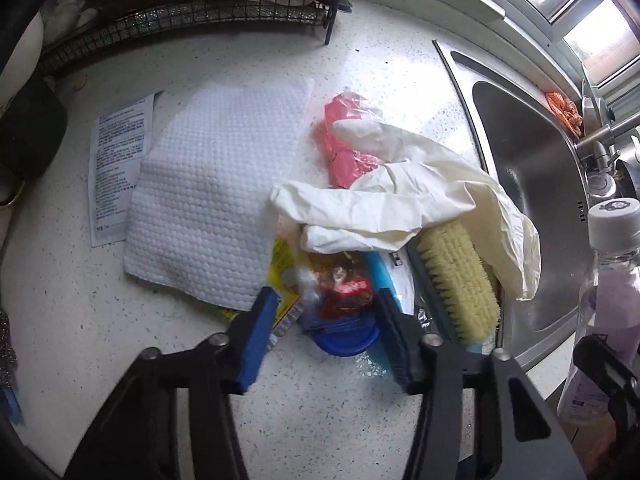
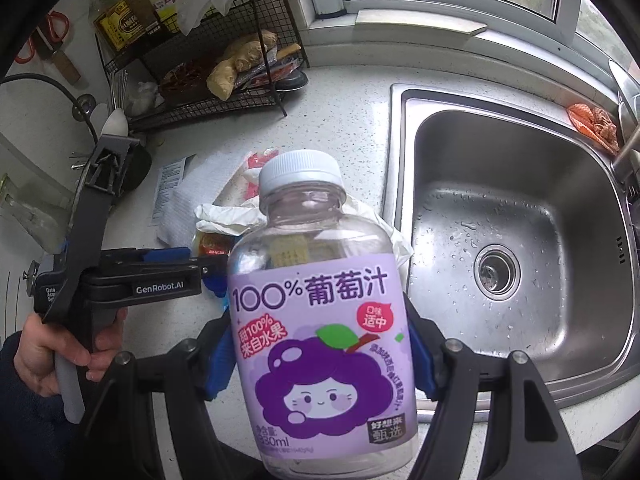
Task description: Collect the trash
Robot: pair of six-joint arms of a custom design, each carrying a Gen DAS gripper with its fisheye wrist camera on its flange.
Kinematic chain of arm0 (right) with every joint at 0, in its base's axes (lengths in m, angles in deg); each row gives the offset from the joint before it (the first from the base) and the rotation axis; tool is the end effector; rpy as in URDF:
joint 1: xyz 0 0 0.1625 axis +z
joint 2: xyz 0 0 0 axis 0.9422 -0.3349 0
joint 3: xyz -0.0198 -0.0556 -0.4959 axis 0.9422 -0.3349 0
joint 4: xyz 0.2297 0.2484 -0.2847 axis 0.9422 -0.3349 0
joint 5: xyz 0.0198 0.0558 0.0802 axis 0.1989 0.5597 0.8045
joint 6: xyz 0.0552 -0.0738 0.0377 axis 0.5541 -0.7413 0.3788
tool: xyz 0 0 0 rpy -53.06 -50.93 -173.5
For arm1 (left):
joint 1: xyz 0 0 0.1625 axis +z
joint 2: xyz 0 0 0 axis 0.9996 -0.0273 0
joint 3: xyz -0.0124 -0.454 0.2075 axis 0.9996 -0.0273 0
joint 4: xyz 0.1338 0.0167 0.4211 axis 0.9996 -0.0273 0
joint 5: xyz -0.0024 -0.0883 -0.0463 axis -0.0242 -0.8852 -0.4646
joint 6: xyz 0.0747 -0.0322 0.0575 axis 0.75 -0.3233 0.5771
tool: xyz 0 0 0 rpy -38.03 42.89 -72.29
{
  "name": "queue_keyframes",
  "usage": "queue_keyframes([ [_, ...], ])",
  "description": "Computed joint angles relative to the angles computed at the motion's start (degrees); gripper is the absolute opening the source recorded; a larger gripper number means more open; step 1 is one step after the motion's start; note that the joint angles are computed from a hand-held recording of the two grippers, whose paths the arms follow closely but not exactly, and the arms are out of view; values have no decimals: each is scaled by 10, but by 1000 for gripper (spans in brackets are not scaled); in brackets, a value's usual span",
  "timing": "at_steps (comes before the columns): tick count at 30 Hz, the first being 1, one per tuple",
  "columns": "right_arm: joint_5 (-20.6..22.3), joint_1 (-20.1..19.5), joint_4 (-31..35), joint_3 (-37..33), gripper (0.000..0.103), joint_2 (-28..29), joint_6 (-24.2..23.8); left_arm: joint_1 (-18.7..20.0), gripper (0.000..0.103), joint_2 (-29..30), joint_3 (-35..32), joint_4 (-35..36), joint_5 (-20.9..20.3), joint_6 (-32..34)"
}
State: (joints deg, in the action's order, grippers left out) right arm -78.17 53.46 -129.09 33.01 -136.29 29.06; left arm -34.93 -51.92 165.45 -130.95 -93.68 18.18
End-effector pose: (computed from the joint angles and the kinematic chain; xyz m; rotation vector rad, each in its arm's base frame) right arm 0.4882 -0.5712 0.2343 0.7470 -2.5615 0.1751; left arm -0.1985 -0.5932 0.4025 -0.2222 2.5134 -0.4132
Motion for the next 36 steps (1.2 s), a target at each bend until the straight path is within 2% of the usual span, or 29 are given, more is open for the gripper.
queue_keyframes([
  [6, 1, 1, 2, 3, 68, -1, 3, -5, 2, -12, 10, -19, -9, 12],
  [9, 2, 2, 2, 3, 68, 0, 1, -19, 1, -16, 9, 6, 6, 10],
  [14, 8, 3, 3, 6, 68, -2, -4, -44, 1, -36, 22, 24, -1, 15],
  [19, 20, 6, 2, 12, 68, -8, -9, -67, 1, -66, 39, 4, -14, 9],
  [22, 28, 9, -4, 20, 68, -16, -12, -90, 1, -75, 46, 5, -6, 4],
  [29, 39, 18, -16, 46, 68, -40, -23, -142, 1, -79, 56, 34, 9, -35],
  [36, 45, 25, -35, 86, 68, -90, -35, -200, 1, -83, 78, 48, 31, -80],
])
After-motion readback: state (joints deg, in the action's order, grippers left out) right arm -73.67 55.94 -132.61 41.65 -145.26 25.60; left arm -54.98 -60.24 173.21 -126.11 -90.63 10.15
